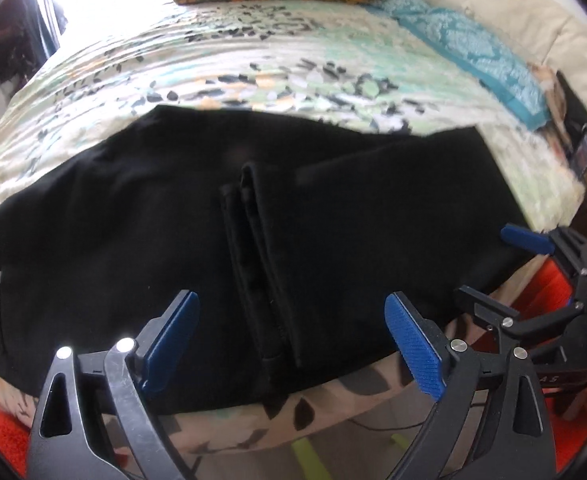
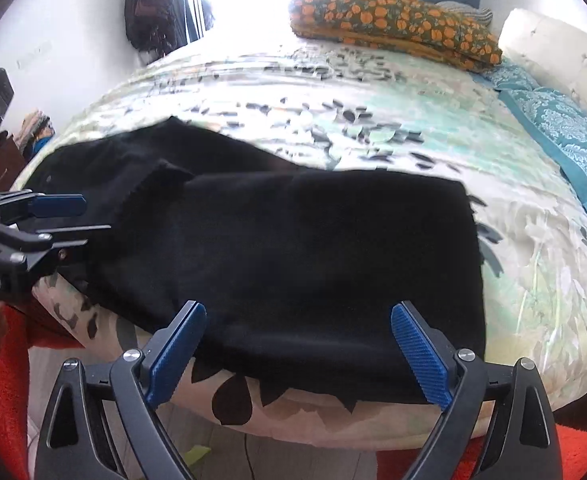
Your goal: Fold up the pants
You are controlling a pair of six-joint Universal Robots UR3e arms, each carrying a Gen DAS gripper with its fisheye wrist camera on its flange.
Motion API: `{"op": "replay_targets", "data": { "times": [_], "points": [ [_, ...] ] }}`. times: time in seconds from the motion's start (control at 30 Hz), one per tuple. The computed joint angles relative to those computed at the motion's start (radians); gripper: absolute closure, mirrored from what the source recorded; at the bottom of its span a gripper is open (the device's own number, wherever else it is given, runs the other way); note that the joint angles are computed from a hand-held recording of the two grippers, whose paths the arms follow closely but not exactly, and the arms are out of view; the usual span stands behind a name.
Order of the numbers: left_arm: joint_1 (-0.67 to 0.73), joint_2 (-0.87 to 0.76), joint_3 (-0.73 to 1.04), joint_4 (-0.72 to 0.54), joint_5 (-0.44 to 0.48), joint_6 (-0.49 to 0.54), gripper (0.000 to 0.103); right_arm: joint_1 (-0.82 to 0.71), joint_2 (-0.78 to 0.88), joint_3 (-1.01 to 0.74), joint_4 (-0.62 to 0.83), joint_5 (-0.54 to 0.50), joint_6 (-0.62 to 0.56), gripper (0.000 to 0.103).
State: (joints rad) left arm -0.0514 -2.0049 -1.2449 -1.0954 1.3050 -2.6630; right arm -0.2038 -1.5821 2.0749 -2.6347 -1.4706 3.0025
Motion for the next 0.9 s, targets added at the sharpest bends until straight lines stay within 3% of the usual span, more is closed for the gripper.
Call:
{"op": "replay_targets", "data": {
  "times": [0.03,0.17,0.43,0.9],
  "points": [
    [-0.011,-0.015,-0.003,0.011,0.044,-0.006,0.009,0.015,0.043,-0.031,0.047,-0.016,-0.002,0.007],
    [0.055,0.01,0.001,-0.025,-0.029,-0.041,0.009,0.017,0.022,-0.018,0.003,-0.017,0.021,0.006],
    [0.118,0.072,-0.03,0.061,0.01,-0.07,0.009,0.037,-0.036,0.039,-0.127,-0.063,0.047,0.006],
    [0.171,0.06,-0.019,0.068,0.04,-0.091,0.009,0.1,-0.002,0.015,-0.157,-0.146,0.06,0.006]
  ]
}}
